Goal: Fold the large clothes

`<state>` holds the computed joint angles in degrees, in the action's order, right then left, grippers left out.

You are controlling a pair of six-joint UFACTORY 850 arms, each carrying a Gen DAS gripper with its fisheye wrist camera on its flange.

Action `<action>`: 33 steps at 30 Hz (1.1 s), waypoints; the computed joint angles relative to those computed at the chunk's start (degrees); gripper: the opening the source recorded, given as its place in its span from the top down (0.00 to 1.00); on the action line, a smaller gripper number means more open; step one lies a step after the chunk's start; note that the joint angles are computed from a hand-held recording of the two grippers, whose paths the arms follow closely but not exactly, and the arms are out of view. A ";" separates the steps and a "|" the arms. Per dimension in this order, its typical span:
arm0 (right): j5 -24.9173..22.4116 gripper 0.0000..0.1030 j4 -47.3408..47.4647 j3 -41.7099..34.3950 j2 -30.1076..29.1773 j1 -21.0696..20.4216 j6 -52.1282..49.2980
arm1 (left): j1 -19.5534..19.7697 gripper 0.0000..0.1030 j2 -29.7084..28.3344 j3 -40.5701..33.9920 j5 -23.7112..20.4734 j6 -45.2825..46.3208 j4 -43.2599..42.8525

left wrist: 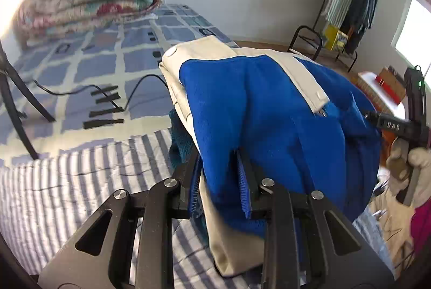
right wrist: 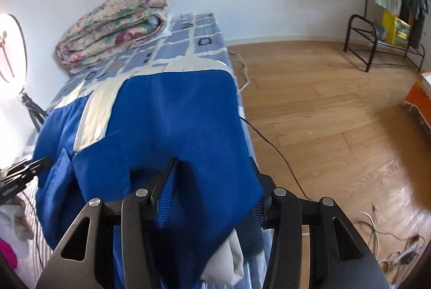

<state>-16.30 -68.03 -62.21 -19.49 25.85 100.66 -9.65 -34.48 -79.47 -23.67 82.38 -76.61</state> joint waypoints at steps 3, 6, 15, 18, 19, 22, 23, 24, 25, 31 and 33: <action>-2.81 0.56 1.19 -0.72 -0.10 0.31 -1.29 | 0.35 0.77 3.05 3.35 -0.19 4.44 -3.65; -4.59 0.56 0.38 0.46 1.79 1.20 0.66 | 0.50 0.77 7.27 7.57 0.50 10.96 -8.34; -12.71 0.56 -0.95 3.22 8.65 8.23 3.32 | 3.03 0.77 21.97 20.26 -4.60 19.79 -14.37; -16.32 0.56 0.25 3.27 11.62 12.03 2.78 | 4.35 0.77 28.41 24.55 -6.31 19.33 -12.64; -17.45 0.56 -0.06 3.35 12.31 13.13 3.28 | 4.90 0.77 30.49 25.75 -6.97 18.65 -11.93; -21.84 0.56 -0.48 3.30 15.41 17.79 4.40 | 7.02 0.77 37.40 29.19 -9.16 15.36 -8.12; -23.94 0.56 0.56 2.84 16.24 19.63 3.79 | 7.78 0.77 40.24 30.53 -9.70 14.05 -6.48; -25.75 0.56 1.56 2.32 16.98 21.43 3.04 | 8.61 0.77 42.98 31.75 -10.46 13.11 -4.83; -27.56 0.56 2.16 1.86 17.66 23.28 2.77 | 9.35 0.77 45.05 32.67 -11.11 12.82 -4.07; -34.59 0.56 3.34 0.36 20.53 32.62 4.19 | 17.29 0.77 58.55 38.00 -19.88 7.00 2.44; -36.61 0.56 3.65 -0.33 20.81 35.61 4.46 | 20.55 0.77 62.97 39.57 -22.92 5.47 4.72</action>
<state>-52.91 -64.38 -62.54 1.32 61.46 105.12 10.90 28.48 -39.91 -46.59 87.85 -71.89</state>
